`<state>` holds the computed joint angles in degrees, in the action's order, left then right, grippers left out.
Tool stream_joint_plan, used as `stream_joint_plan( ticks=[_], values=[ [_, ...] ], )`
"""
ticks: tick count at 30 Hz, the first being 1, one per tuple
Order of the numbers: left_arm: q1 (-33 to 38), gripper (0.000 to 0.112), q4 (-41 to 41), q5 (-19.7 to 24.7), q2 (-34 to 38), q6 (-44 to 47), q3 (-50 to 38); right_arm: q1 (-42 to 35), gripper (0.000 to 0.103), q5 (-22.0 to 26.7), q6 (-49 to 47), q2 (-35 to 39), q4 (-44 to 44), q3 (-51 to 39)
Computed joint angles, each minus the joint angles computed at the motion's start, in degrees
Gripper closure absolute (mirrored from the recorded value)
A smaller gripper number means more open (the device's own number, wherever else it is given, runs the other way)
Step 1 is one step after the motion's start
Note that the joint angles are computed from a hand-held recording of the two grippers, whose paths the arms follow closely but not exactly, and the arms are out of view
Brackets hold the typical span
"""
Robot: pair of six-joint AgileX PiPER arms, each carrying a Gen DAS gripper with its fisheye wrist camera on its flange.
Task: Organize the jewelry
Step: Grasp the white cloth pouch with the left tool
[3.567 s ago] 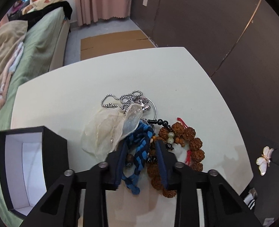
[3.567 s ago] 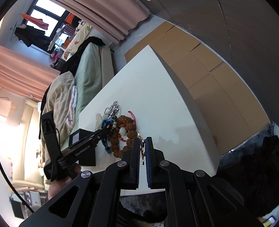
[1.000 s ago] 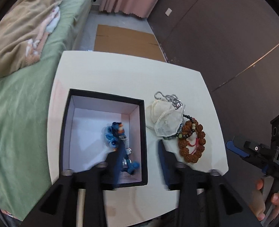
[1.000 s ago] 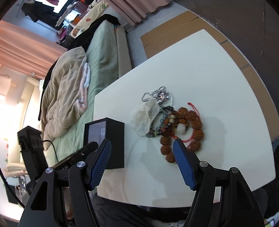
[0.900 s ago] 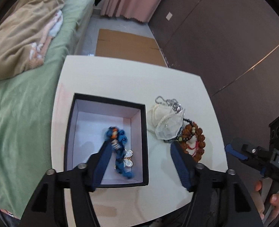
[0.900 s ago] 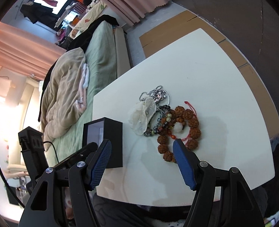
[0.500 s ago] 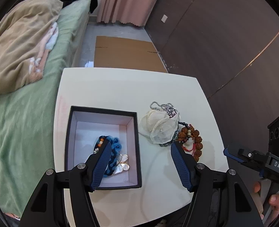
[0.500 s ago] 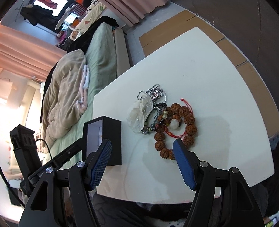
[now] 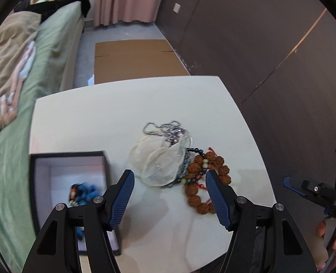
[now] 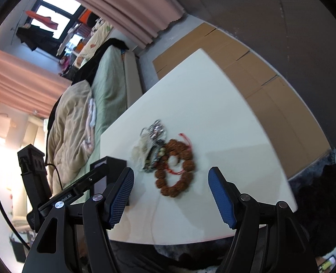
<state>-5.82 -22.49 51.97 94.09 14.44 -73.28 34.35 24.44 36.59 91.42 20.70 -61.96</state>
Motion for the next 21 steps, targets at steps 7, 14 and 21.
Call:
stream_joint_plan(
  ticks=[7,14,21],
  values=[
    [-5.54,0.055,6.44,-1.68,6.10,-6.51,-3.53,-2.61,0.035,-0.76,-3.25,-1.85,2.55,3.60],
    [-8.32,0.096,13.19,-3.04,10.70,-11.47,-4.73,-3.54,0.035,-0.75,-6.76,-1.26,5.38,3.73],
    [-7.31,0.112,12.35,-6.09,6.45,-9.41,-0.71,-2.85,0.035,-0.56,-9.36,2.15,7.57,1.00]
  ],
)
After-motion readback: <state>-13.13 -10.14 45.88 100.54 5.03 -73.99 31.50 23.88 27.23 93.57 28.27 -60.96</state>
